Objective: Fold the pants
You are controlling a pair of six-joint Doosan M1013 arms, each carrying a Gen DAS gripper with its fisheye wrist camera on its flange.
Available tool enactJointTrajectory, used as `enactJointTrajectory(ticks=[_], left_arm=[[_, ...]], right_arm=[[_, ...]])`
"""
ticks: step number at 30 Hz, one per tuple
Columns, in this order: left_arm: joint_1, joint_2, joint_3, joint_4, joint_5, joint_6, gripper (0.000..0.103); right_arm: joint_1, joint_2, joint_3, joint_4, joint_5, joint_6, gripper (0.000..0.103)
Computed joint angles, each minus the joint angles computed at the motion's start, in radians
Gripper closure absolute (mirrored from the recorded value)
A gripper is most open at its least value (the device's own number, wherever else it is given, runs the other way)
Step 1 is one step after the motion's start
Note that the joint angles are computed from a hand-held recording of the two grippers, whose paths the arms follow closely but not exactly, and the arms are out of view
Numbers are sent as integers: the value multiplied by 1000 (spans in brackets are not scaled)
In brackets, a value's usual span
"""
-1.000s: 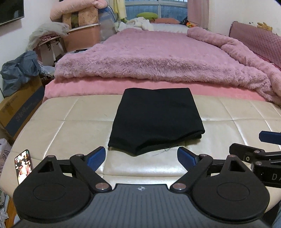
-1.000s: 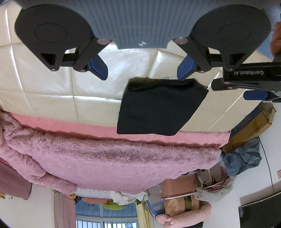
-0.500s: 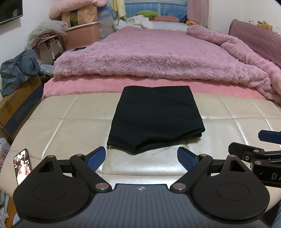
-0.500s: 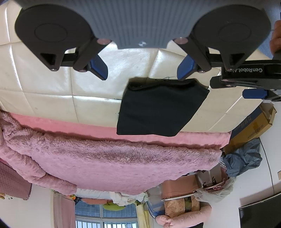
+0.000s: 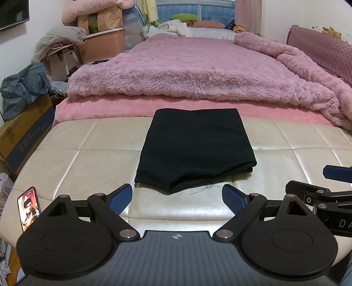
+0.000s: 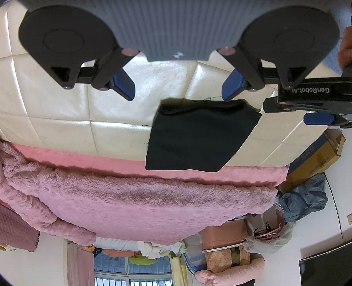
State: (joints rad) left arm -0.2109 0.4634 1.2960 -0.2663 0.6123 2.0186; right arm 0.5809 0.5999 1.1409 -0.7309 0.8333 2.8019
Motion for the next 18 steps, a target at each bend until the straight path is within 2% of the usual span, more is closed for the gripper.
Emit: enactJointTrajectory(ticks=[18], left_arm=[[2,-2,-2,-8,16,-8,0]], right_arm=[[1,0,0,-1,0,-2,21]])
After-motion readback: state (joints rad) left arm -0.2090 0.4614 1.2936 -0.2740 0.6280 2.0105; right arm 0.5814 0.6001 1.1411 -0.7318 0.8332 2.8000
